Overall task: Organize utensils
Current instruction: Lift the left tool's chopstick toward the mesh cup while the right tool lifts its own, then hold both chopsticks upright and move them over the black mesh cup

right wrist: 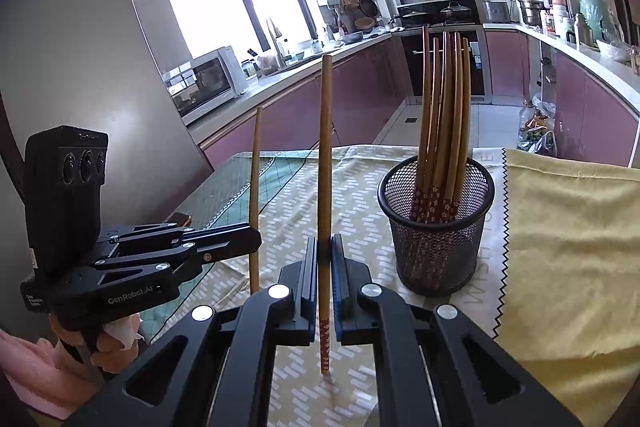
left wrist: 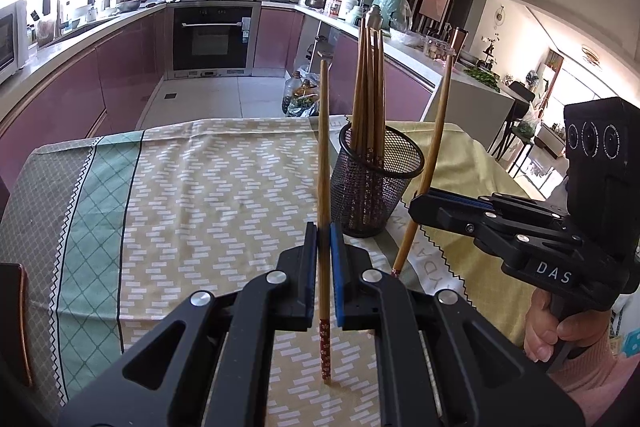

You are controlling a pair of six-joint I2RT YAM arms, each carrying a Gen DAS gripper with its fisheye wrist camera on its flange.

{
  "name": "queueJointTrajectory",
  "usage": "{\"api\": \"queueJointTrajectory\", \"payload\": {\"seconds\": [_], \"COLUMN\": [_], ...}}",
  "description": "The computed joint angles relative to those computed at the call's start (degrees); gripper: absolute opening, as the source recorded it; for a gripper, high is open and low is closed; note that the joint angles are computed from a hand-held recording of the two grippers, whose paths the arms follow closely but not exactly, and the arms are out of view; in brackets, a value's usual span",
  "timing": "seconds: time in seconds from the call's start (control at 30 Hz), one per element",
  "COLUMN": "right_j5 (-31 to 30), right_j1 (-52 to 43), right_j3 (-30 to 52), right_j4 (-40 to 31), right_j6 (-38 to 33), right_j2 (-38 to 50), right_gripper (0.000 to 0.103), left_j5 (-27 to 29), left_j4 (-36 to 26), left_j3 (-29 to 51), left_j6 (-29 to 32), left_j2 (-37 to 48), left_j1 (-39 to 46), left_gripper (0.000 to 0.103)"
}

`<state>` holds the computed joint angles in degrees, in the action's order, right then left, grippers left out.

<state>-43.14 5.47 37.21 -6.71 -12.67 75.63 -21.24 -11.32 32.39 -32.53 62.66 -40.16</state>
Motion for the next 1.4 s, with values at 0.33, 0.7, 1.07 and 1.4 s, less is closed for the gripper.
{"api": "queueJointTrajectory", "payload": {"seconds": [0.33, 0.7, 1.07, 1.4], "right_j5": [-0.40, -0.08, 0.32, 0.47], "right_j1": [-0.27, -0.04, 0.30, 0.58], "right_j3": [0.55, 0.82, 0.53, 0.70], "right_j4": [0.10, 1.11, 2.14, 2.31], "right_j6": [0.36, 1.14, 2.15, 2.51], "right_j2": [-0.54, -0.56, -1.14, -1.60], "right_gripper": [0.006, 0.006, 0.006, 0.006], "left_j5": [-1.11, -1.97, -2.99, -3.56], "left_j4": [-0.57, -0.60, -0.71, -0.97], "left_j3": [0.82, 1.51, 1.89, 2.11], "left_j6": [0.34, 0.78, 1.14, 1.30], "left_j2": [-0.49, -0.37, -0.40, -0.82], "left_j1": [-0.71, -1.13, -1.30, -1.53], "left_gripper": [0.007, 0.007, 0.007, 0.007]}}
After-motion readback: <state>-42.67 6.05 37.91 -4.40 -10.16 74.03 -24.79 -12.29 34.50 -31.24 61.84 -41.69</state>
